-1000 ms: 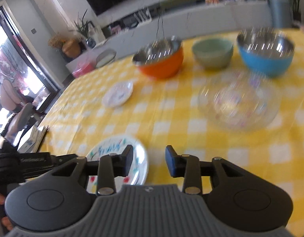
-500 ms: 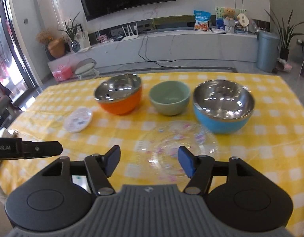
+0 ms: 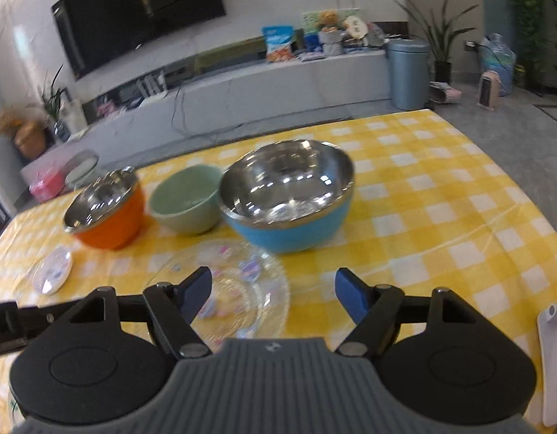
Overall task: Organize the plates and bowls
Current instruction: 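Reach both grippers to the clear glass plate rim and close them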
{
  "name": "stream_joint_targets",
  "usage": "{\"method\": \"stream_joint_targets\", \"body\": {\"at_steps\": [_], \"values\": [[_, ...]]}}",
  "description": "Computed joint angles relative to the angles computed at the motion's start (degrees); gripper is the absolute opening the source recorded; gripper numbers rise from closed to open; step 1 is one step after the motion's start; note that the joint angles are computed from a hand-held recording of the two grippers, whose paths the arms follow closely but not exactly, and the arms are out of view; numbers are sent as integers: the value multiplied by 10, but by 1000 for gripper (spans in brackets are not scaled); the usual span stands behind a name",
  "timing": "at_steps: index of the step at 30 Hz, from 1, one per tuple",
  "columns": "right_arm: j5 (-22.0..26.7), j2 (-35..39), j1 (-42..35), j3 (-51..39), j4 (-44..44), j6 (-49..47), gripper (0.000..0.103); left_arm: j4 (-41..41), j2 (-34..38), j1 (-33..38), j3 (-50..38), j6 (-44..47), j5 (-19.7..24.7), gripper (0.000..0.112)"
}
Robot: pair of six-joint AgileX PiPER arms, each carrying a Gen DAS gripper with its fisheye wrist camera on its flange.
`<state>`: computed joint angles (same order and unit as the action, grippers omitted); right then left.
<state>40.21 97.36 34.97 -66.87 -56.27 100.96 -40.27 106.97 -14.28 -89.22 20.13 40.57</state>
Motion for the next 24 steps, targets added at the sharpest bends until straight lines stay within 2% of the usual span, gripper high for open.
{"method": "stream_joint_targets", "body": {"at_steps": [2, 6, 10, 13, 19, 24], "values": [[-14, -1, -6, 21, -44, 48, 75, -2, 11, -4, -3, 1, -8, 54], [-57, 0, -41, 21, 11, 18, 73, -16, 29, -6, -9, 1, -15, 54], [-96, 3, -67, 23, 68, -6, 62, -20, 48, -9, -19, -1, -20, 54], [-124, 3, -80, 32, 100, -22, 49, -22, 61, -8, -28, -6, -17, 54], [-163, 10, -95, 45, 115, -19, 35, -25, 78, -7, -40, -8, -18, 53], [-193, 17, -109, 51, 141, -32, 31, -29, 89, 0, -51, -10, -18, 50]]}}
